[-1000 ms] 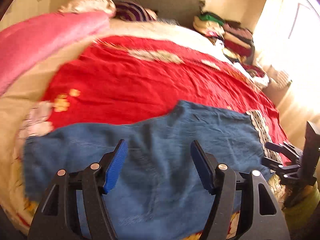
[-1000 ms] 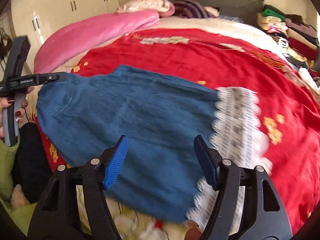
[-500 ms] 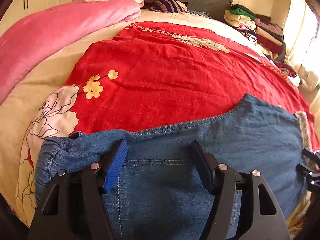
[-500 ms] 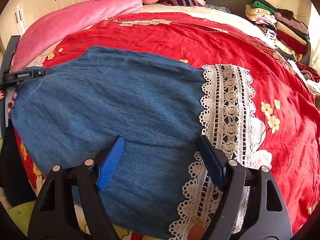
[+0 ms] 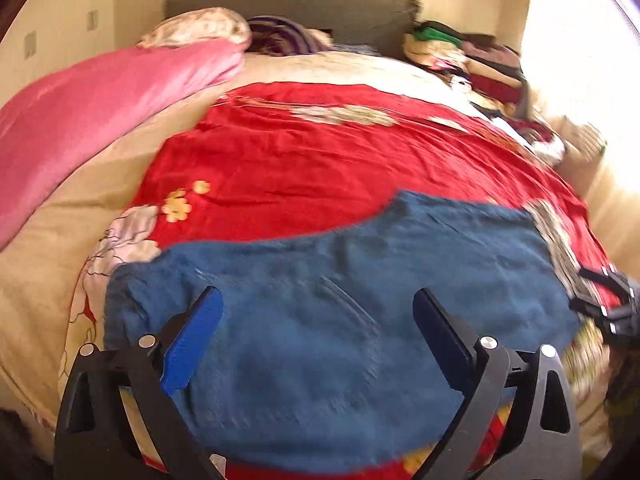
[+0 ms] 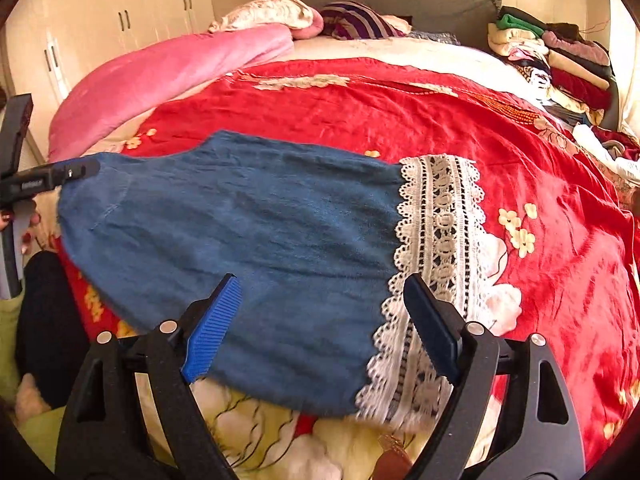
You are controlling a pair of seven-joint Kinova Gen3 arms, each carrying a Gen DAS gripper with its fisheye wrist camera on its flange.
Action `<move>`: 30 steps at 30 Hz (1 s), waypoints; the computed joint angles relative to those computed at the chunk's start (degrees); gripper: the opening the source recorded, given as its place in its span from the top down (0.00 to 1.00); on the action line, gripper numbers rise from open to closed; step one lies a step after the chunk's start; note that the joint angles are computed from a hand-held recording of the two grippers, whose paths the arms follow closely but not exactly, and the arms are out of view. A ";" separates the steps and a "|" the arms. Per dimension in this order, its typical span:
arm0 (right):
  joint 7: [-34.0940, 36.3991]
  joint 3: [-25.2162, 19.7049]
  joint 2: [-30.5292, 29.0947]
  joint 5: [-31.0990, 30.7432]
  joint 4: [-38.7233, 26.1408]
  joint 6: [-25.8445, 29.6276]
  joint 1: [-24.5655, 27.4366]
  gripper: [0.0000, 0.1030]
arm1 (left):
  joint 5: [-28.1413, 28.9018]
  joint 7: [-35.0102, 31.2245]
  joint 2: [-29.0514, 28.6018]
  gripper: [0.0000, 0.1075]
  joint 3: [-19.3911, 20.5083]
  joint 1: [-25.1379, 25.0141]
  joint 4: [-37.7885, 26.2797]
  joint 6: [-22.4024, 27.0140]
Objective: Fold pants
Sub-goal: 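Press and smooth the folded denim with both open tools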
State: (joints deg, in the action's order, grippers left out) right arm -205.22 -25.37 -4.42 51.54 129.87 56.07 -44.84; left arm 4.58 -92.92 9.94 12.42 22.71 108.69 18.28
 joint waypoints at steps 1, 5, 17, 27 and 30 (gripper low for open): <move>0.08 -0.35 -0.01 -0.04 -0.24 0.47 -0.30 0.25 | -0.05 -0.71 -0.70 0.11 0.09 0.64 0.87 0.17; -0.79 -0.74 0.72 0.84 -0.86 0.55 -1.24 0.25 | -2.63 -0.05 -1.11 0.11 2.64 1.22 2.76 1.12; 3.64 2.34 5.33 -9.26 -3.24 0.56 -2.49 0.25 | -10.72 2.46 4.37 0.11 -2.72 9.02 -1.71 12.54; -1.99 3.05 2.99 -8.55 -2.21 -0.32 -2.38 0.24 | 10.77 -20.26 2.19 0.11 9.97 -9.02 -5.64 16.85; -8.98 -1.12 -0.43 -5.14 -0.41 2.40 -1.46 0.23 | 12.90 -22.79 2.18 0.11 5.38 -4.64 -9.33 19.21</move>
State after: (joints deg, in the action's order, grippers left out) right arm -214.20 -26.49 -4.85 46.41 129.46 58.47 -46.30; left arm 17.47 -115.71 12.13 17.80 18.07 99.37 37.49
